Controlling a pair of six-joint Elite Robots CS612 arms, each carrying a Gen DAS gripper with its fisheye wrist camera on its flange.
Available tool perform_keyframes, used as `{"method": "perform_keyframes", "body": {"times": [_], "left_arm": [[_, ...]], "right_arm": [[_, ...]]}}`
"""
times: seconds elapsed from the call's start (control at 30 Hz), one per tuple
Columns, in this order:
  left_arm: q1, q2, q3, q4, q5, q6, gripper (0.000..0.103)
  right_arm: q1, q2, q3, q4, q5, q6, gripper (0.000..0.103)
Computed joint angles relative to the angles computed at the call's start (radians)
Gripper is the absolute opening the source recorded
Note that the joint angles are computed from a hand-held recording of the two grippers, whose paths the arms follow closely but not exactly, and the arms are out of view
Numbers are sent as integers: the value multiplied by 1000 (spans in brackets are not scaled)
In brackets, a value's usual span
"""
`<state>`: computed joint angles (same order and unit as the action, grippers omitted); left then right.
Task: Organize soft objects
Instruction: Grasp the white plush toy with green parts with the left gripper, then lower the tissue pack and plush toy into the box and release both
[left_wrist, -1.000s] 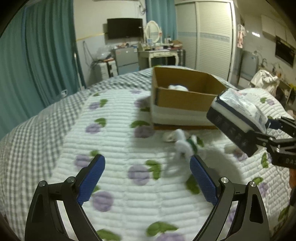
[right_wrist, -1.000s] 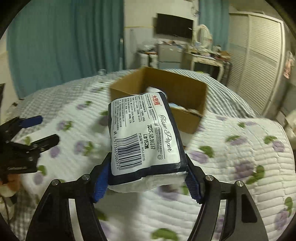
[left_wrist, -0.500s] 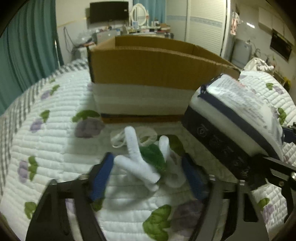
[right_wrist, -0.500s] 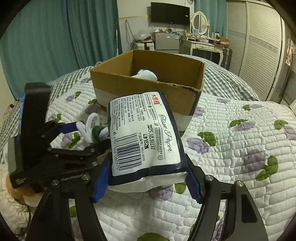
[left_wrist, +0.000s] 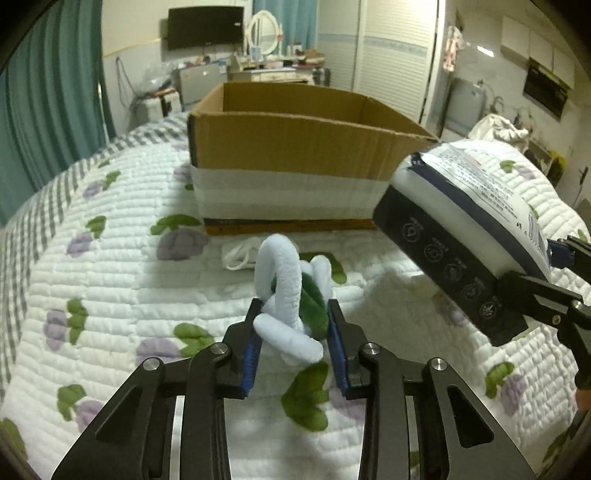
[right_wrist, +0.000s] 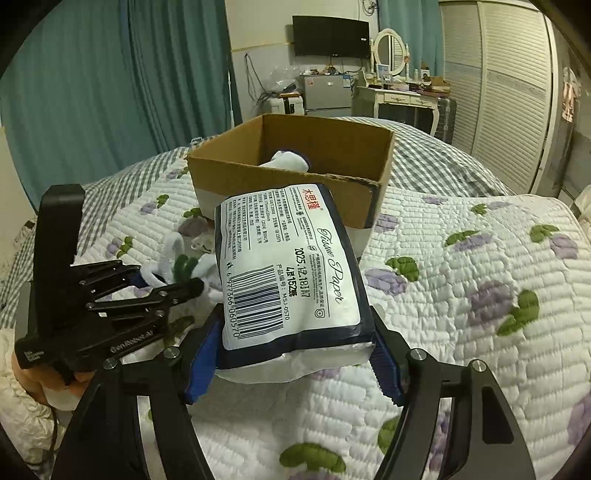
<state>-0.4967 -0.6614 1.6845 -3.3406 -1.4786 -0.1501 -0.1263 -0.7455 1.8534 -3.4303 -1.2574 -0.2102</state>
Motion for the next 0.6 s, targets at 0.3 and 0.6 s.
{"method": "perform_keyframes", "body": {"times": [0.3,0.6], "left_arm": [[9,-66,29,-72,-2,39,31],[25,-67,-78,-89,9,83,31]], "right_arm": [[-12,-49,23,-51,33,28,70],[10,-80,-74,-62,-10,21,70]]}}
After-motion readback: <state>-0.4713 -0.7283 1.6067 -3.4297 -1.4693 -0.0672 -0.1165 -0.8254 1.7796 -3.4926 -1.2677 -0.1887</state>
